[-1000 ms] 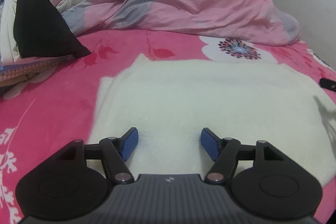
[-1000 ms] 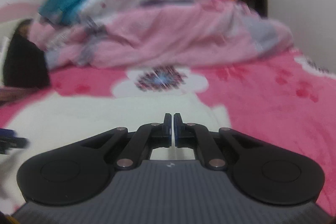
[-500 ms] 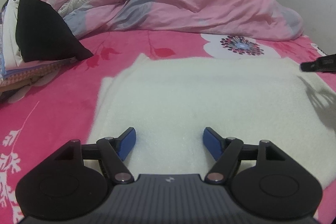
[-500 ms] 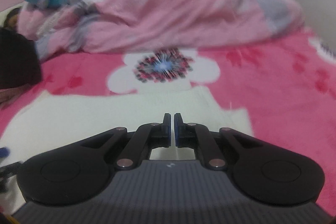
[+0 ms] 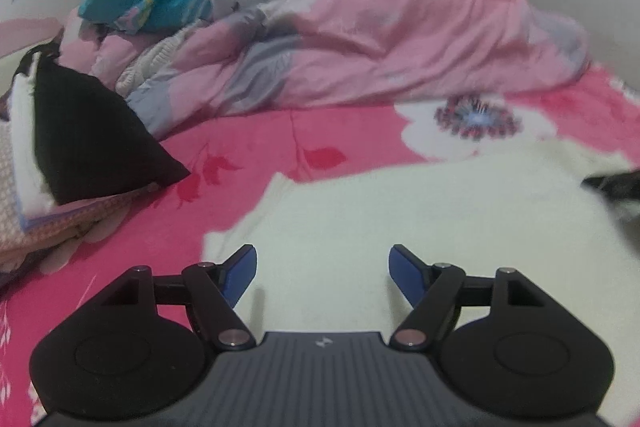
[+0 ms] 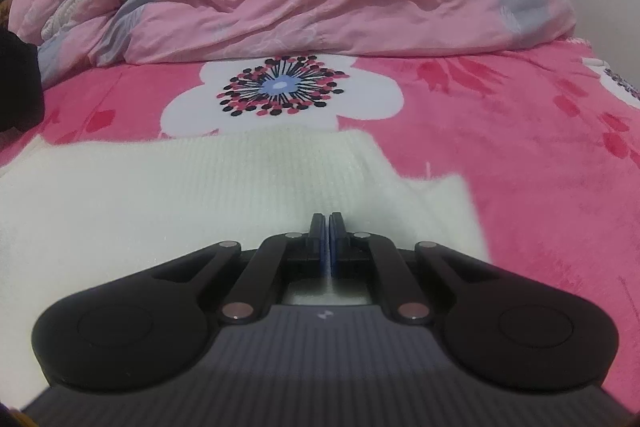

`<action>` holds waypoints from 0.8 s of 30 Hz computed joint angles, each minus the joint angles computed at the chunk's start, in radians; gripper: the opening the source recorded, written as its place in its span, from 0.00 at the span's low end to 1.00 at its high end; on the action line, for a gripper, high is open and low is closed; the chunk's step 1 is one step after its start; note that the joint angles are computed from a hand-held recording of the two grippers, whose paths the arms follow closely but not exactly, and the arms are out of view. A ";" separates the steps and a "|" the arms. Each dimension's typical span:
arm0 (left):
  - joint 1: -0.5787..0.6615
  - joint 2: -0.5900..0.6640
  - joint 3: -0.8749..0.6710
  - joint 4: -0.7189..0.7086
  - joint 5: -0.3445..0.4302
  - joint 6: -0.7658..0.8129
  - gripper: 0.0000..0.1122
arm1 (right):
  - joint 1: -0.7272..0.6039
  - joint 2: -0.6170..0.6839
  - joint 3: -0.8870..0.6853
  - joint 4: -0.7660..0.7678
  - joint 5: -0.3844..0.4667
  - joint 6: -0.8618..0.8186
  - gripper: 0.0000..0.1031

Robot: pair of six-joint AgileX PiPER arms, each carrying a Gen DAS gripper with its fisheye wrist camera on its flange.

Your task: Fold clothes

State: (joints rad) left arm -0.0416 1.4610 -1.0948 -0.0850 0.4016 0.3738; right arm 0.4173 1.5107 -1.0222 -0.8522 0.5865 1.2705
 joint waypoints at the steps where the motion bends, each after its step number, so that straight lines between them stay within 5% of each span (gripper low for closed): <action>1: -0.007 0.030 0.002 0.035 -0.015 -0.036 0.73 | -0.002 -0.002 0.004 -0.003 -0.006 0.004 0.00; 3: 0.001 0.038 0.036 0.021 -0.080 -0.032 0.79 | -0.005 -0.007 0.012 -0.007 -0.016 0.013 0.01; 11: 0.000 0.043 0.038 0.041 -0.086 -0.054 0.80 | 0.012 -0.014 -0.104 0.125 0.070 -0.172 0.05; 17: -0.004 0.046 0.040 0.057 -0.095 -0.074 0.81 | 0.036 0.045 -0.196 0.156 0.014 -0.211 0.25; 21: -0.003 0.045 0.043 0.061 -0.100 -0.078 0.82 | -0.002 0.139 -0.174 0.174 -0.049 -0.206 0.30; 24: 0.001 0.045 0.047 0.043 -0.106 -0.063 0.82 | 0.032 0.109 -0.214 0.202 0.044 -0.216 0.31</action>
State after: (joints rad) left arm -0.0403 1.5055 -1.0476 -0.0420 0.2956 0.3107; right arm 0.4488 1.6199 -1.2361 -0.6503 0.6303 1.0547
